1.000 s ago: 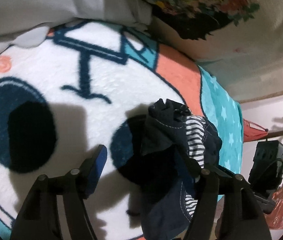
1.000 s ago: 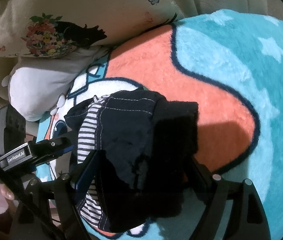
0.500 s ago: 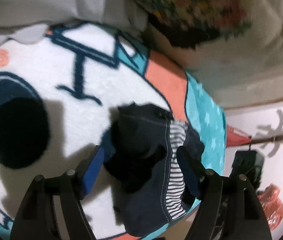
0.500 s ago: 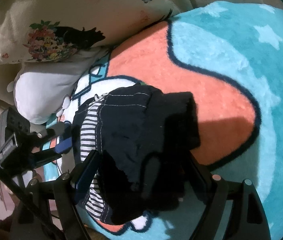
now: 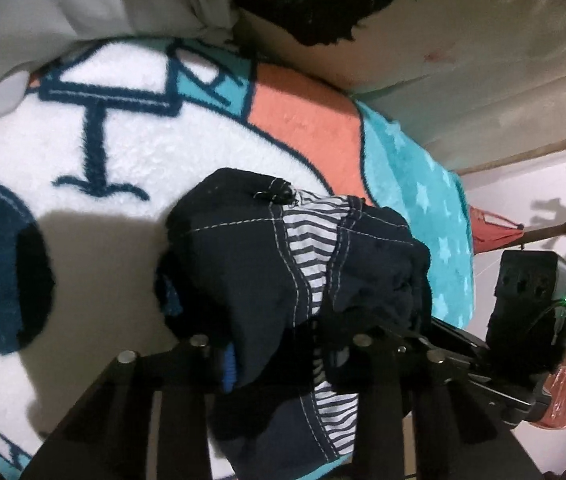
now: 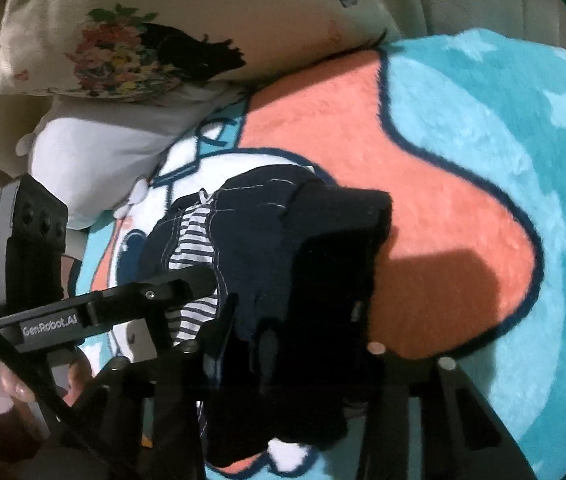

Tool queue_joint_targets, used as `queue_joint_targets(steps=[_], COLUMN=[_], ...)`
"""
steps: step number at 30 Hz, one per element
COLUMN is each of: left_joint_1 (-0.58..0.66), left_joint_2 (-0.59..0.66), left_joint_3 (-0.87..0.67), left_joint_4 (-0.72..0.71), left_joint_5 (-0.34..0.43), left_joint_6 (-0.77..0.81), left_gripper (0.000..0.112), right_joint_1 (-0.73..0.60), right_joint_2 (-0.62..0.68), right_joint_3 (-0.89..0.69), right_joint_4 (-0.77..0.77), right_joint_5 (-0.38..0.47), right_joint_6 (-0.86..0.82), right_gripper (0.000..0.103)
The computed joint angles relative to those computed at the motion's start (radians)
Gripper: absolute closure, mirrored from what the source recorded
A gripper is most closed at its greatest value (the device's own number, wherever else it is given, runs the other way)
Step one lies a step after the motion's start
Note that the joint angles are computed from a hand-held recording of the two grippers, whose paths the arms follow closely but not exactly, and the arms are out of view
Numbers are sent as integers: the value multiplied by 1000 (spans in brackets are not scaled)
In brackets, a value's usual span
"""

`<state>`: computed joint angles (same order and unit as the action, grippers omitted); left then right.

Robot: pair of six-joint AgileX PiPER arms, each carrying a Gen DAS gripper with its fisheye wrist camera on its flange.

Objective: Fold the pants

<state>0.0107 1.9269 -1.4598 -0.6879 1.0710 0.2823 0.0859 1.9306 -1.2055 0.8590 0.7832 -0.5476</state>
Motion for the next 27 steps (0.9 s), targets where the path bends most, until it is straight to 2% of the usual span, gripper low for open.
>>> queue_joint_targets(steps=[5,10,18,27], left_joint_1=[15,79,100,85], left_joint_2=[-36,-54,-13,21], left_joint_3=[-12,-34,-100,-116], left_joint_4=[47,44,103,128], left_joint_5=[-5,23,15,-1], left_joint_6=[-24,-22,-52,-69], left_gripper=[86,86,86,85], right_joint_1=[18,65,127,143], right_joint_2=[-9,-6,103,151], right_joint_3=[-31,-88,-262,-304], right_joint_4=[4,-4,-71,-93], right_joint_5=[20,26,39,37], right_joint_6=[13,36,127,179], right_gripper=[63,64,64,64])
